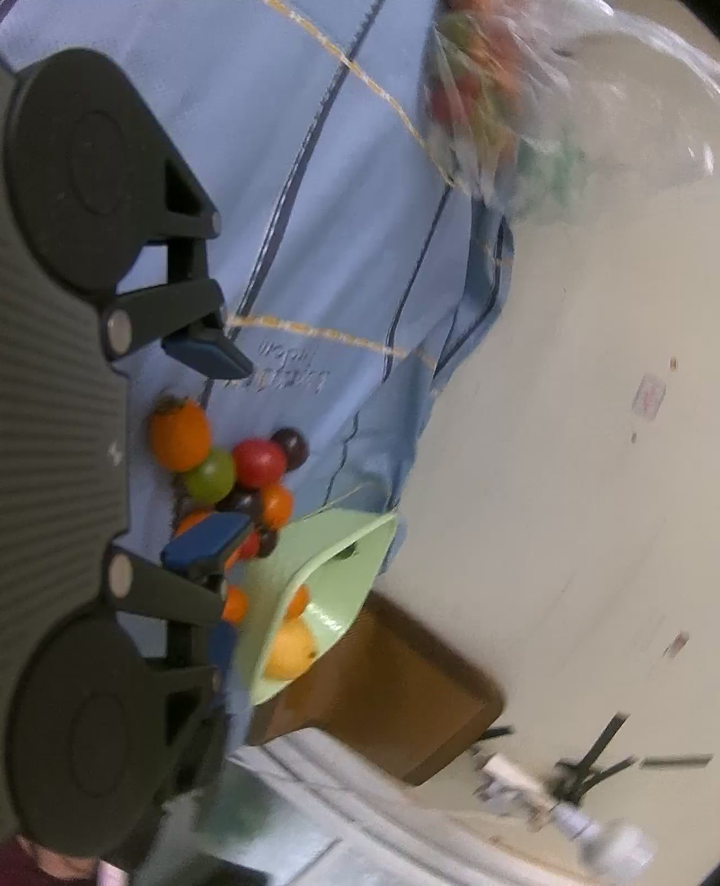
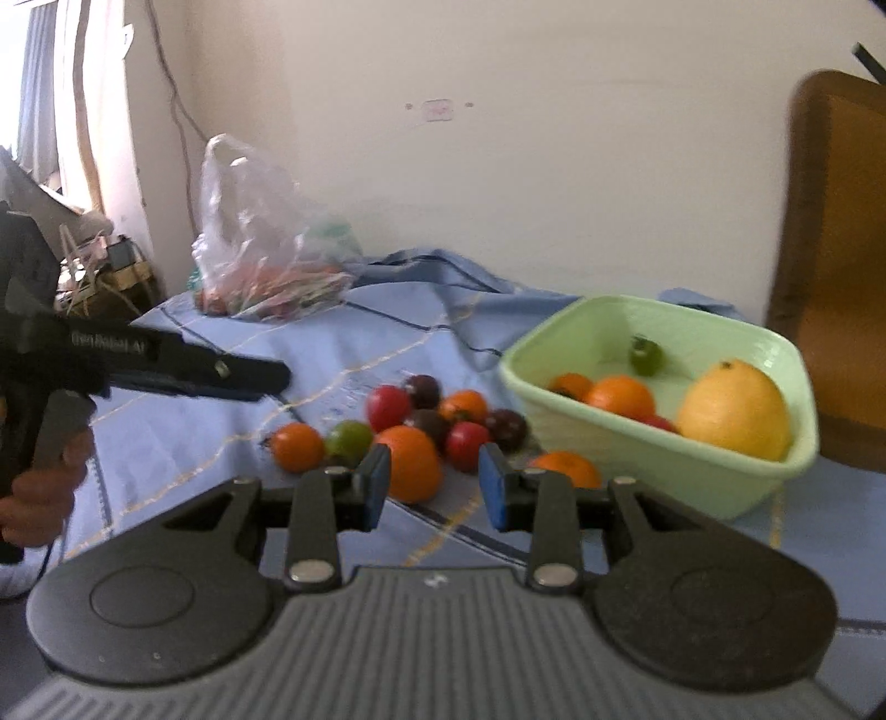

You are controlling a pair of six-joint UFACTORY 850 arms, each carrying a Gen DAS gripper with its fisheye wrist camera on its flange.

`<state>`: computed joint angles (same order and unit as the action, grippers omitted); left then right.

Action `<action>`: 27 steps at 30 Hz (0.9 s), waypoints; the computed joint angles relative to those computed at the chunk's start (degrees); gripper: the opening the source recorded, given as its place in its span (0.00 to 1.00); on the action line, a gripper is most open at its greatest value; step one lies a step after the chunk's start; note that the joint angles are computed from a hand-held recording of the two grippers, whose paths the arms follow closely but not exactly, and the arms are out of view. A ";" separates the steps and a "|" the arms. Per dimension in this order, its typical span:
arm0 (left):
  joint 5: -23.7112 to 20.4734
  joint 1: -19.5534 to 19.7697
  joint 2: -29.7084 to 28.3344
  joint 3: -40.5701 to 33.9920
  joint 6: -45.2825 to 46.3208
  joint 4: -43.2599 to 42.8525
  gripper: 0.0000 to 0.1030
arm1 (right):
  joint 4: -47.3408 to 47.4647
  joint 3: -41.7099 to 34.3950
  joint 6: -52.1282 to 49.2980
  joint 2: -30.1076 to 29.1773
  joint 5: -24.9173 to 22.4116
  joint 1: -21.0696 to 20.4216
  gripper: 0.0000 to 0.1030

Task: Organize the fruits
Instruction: 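Grasp an orange cherry tomato with the left gripper while the right grasps a green tomato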

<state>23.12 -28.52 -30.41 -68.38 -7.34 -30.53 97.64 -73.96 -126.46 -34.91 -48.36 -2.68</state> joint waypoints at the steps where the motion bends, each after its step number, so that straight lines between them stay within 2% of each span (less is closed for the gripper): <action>1: 0.30 -0.44 -0.06 0.09 2.93 -1.78 0.52 | -0.11 0.22 -0.95 0.29 -0.29 0.27 0.36; 3: 0.81 -0.83 0.00 0.64 3.90 -1.96 0.52 | 0.20 1.15 -5.21 1.12 -0.30 1.04 0.36; 6: 1.19 -0.23 0.31 1.80 -2.69 2.36 0.51 | -0.93 1.97 -12.23 1.91 0.93 2.65 0.36; 10: 4.72 1.44 1.73 4.79 -17.40 12.74 0.51 | 1.45 3.11 -25.58 2.52 5.49 5.57 0.36; 12: 6.19 1.82 2.10 5.73 -20.72 15.32 0.51 | 1.85 2.17 -28.59 1.92 8.95 7.09 0.36; 15: 8.06 2.15 2.11 6.56 -23.62 18.93 0.52 | 3.37 0.95 -32.58 0.89 11.33 8.53 0.35; 16: 8.34 2.13 1.98 6.56 -23.60 19.18 0.52 | 4.74 0.99 -34.41 0.92 12.04 8.77 0.35; 18: 8.53 2.01 1.80 6.45 -23.08 19.52 0.52 | 2.04 0.11 -32.61 0.75 13.12 8.92 0.25; 21: 8.46 1.44 1.65 6.15 -18.65 17.53 0.56 | 5.28 1.97 -38.92 1.72 13.51 8.62 0.24; 24: 6.49 0.32 1.09 4.69 -9.86 12.58 0.61 | 7.07 3.39 -41.60 2.34 12.41 7.93 0.25; 27: 3.72 -0.73 0.22 2.58 0.40 7.02 0.61 | 8.33 3.92 -44.65 2.49 12.11 7.83 0.26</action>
<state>26.84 -29.24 -30.19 -65.80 -6.94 -23.51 105.96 -70.04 -171.11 -32.43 -36.25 5.15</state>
